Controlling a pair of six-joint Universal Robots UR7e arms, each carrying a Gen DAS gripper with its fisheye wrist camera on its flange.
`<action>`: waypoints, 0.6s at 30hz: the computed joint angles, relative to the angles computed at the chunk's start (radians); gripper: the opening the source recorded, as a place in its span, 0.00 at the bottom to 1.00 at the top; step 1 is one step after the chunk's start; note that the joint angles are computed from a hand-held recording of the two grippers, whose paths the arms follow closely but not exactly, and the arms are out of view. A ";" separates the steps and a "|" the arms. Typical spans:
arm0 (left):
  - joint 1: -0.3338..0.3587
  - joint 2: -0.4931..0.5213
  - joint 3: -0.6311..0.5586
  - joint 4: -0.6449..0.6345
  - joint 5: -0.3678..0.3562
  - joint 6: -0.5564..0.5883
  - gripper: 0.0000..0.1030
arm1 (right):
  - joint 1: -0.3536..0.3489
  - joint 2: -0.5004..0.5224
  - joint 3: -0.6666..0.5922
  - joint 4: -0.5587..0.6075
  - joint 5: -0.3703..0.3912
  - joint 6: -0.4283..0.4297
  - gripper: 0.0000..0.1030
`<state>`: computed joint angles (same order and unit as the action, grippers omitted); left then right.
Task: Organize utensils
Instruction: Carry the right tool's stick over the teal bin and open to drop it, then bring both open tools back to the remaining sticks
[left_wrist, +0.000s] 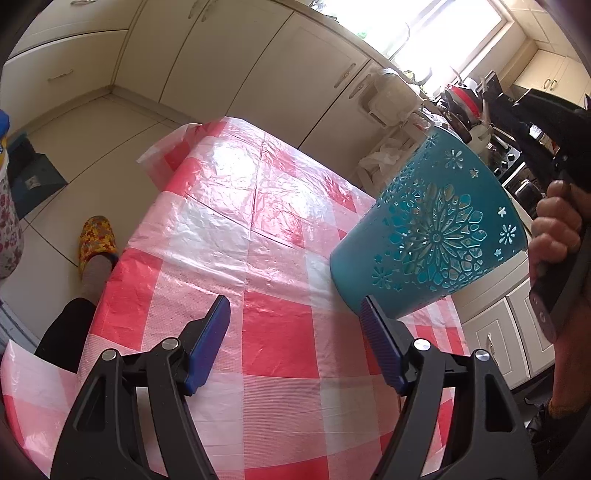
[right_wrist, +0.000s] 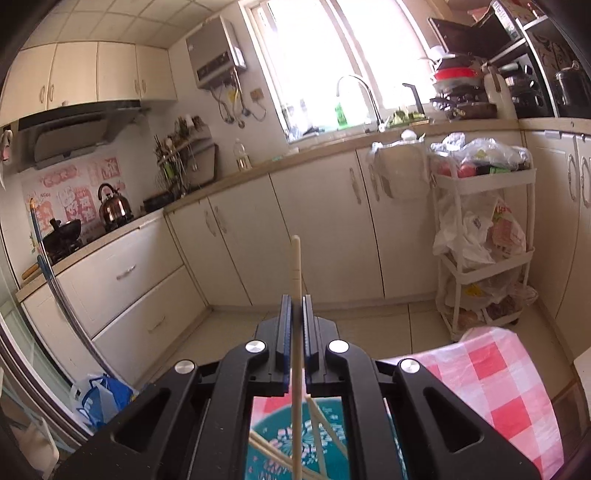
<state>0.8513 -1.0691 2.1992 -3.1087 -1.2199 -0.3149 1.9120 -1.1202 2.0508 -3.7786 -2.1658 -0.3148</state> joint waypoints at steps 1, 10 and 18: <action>0.000 0.000 0.000 0.000 0.001 0.000 0.67 | 0.002 -0.003 0.002 0.013 -0.014 -0.001 0.06; -0.001 -0.001 -0.001 0.008 0.016 -0.008 0.67 | 0.026 -0.086 0.113 0.040 -0.030 0.020 0.23; -0.005 0.001 -0.004 0.017 0.026 -0.010 0.69 | 0.022 -0.183 0.454 -0.009 -0.147 0.197 0.28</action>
<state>0.8467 -1.0684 2.1949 -3.0917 -1.1939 -0.3254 1.9343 -1.3032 2.5053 -3.7874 -2.3128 -0.1183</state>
